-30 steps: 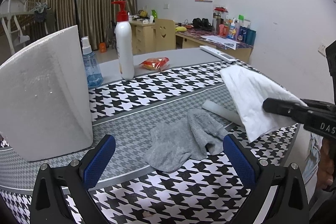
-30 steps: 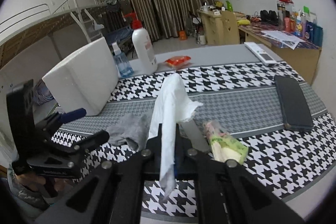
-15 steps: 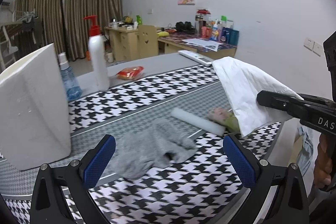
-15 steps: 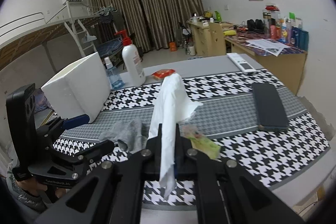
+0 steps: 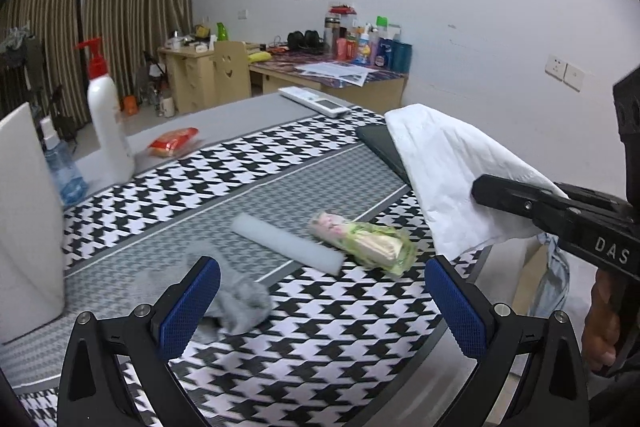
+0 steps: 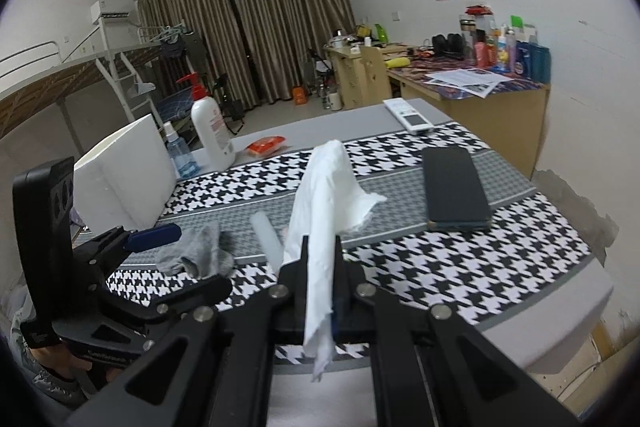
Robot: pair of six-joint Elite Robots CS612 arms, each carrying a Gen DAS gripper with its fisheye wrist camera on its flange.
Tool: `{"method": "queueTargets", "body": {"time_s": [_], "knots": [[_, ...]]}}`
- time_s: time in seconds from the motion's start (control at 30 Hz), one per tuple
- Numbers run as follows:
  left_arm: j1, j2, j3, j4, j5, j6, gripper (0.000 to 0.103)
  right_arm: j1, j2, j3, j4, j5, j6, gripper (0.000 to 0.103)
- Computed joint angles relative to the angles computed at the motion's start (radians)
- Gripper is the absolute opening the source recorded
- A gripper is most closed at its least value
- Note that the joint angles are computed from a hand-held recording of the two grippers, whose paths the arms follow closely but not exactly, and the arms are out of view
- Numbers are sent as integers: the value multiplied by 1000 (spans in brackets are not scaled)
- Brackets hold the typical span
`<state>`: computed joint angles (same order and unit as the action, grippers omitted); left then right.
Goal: Organize soft objects
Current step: 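Grasp the green-wrapped tissue pack with the left tool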
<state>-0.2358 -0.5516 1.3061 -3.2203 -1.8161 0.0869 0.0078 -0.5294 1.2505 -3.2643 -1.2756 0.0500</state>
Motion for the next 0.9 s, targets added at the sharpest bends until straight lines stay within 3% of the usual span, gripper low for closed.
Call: {"method": "queueTargets", "body": {"time_s": [0.23, 0.43, 0.47, 0.63, 0.77, 0.9], "knots": [[-16, 14, -42, 63, 0, -27, 95, -12, -4, 17, -10, -11, 10, 8], [-27, 30, -84, 121, 2, -46, 85, -23, -4, 25, -17, -9, 24, 8], [-28, 34, -94, 135, -4, -50, 79, -24, -3, 26, -19, -8, 27, 8], [-37, 49, -130, 194, 5, -57, 76, -31, -2, 30, -24, -6, 35, 8], [-39, 55, -145, 238, -11, -67, 67, -33, -3, 34, -18, -8, 37, 8], [-44, 62, -160, 261, 18, -77, 67, -34, -4, 36, -19, -7, 38, 8]]}}
